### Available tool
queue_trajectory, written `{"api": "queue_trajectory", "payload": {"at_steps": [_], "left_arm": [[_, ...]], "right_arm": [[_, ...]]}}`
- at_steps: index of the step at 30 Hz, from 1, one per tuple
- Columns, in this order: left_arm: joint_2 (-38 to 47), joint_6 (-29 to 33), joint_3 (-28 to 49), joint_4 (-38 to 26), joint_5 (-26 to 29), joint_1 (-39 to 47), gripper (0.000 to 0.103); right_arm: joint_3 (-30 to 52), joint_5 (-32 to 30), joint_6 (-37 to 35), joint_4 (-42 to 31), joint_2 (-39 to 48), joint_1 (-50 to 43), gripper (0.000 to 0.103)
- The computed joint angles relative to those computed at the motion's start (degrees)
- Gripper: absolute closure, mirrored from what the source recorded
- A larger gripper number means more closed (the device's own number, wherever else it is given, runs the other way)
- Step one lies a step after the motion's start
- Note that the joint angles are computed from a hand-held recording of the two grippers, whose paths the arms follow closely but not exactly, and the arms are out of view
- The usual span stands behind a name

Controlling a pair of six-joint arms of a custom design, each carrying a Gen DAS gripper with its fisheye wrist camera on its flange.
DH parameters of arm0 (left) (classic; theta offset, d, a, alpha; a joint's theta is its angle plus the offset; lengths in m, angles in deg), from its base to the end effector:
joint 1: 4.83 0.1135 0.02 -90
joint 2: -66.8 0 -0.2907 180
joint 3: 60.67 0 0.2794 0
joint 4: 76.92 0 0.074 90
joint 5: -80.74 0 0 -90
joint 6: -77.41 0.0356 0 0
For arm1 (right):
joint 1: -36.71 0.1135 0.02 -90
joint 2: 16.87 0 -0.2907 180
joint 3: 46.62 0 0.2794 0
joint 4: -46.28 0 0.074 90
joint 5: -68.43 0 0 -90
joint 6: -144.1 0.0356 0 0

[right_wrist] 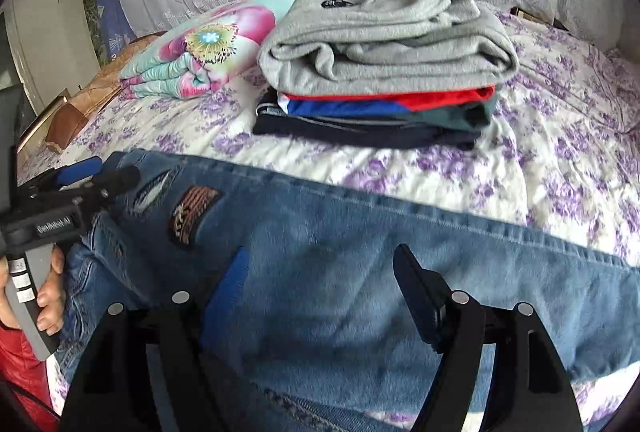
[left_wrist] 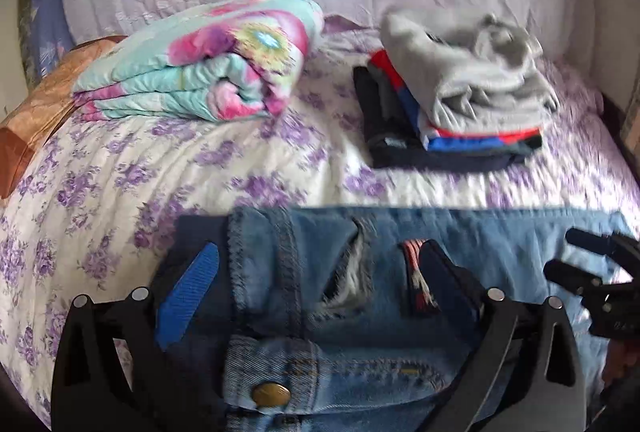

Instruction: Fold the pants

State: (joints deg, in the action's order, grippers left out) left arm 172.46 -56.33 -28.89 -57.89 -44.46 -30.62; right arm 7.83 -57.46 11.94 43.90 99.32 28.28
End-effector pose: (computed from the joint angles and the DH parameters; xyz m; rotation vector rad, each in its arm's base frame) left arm 0.2209 -0.0839 0.0407 -0.5865 2.2338 0.1838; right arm 0.3250 -0.0271 0.0357 -0.8802 2.2785 0.4741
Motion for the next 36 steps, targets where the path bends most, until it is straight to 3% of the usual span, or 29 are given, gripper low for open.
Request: {"api": "queue_trajectory", "payload": {"at_steps": [2, 4, 5, 6, 7, 10, 12, 14, 16, 19, 20, 21, 23, 27, 29, 31, 33, 34, 36], "left_arm": [[0.5, 1.3, 0.2, -0.1, 3.7, 6.3, 0.005], [9.0, 4.8, 5.4, -2.6, 15.9, 15.7, 0.005], [12.3, 5.6, 7.4, -3.8, 19.9, 18.2, 0.004], [12.7, 5.6, 6.8, -1.4, 18.8, 18.2, 0.004], [10.8, 5.6, 5.9, -1.1, 17.6, 17.3, 0.004], [9.2, 6.6, 2.7, 3.8, 19.2, 17.9, 0.005], [4.4, 7.9, -4.9, 14.5, 21.8, 19.1, 0.005], [-2.0, 9.4, -13.0, 23.8, 19.2, 19.2, 0.005], [-5.8, 9.6, -15.1, 21.5, 15.7, 19.6, 0.005], [3.7, 13.5, -11.5, 19.4, 31.9, 29.4, 0.005], [7.7, 13.2, -9.3, 17.7, 33.1, 30.0, 0.004], [11.1, 13.3, -7.5, 17.2, 32.4, 29.5, 0.004], [10.6, 13.4, -6.1, 14.5, 28.8, 26.5, 0.004], [10.5, 12.1, -9.5, 21.8, 30.5, 27.3, 0.005], [10.9, 10.9, -12.2, 26.9, 29.7, 27.5, 0.005], [13.0, 10.7, -12.3, 28.7, 31.4, 29.4, 0.004], [16.4, 11.7, -11.0, 29.9, 35.4, 32.9, 0.004], [18.0, 12.0, -10.8, 31.6, 36.9, 34.0, 0.004], [19.0, 12.5, -11.1, 33.4, 37.3, 34.1, 0.004]], "right_arm": [[3.5, 2.2, 2.9, -1.9, 3.1, 3.9, 0.019], [9.0, 8.2, 6.0, -4.0, 9.5, 8.7, 0.01], [8.7, 8.7, 5.8, -0.4, 11.3, 10.0, 0.003], [6.4, 9.6, 5.3, 4.7, 11.2, 11.0, 0.003], [5.7, 9.9, 5.6, 5.4, 10.5, 11.3, 0.003], [7.2, 3.1, 5.2, 0.9, 10.1, 7.8, 0.005], [5.3, -5.5, 6.7, 2.5, 8.0, 2.6, 0.005], [3.8, -11.9, 3.9, 1.6, 4.9, -1.8, 0.004], [3.3, -11.5, 0.1, -1.8, 3.2, -3.9, 0.004], [2.0, -4.4, -5.3, -4.2, 4.5, -3.7, 0.004], [1.6, 0.3, -7.1, -3.0, 5.8, -2.3, 0.003], [0.3, 0.9, -7.6, 0.0, 5.8, -1.9, 0.003], [1.3, 1.2, -7.1, -2.7, 4.8, -1.6, 0.003], [-0.8, -7.9, -8.5, -2.8, 1.9, -7.1, 0.004], [-0.7, -15.2, -21.2, -13.5, 0.2, -11.5, 0.004], [-0.6, -15.5, -33.2, -22.5, 0.3, -13.3, 0.004], [-2.7, -6.5, -33.9, -18.2, 2.3, -9.3, 0.003], [-6.4, -2.2, -31.5, -9.1, 2.4, -7.0, 0.003], [-10.1, -1.1, -31.6, -3.7, -0.3, -6.4, 0.003]]}}
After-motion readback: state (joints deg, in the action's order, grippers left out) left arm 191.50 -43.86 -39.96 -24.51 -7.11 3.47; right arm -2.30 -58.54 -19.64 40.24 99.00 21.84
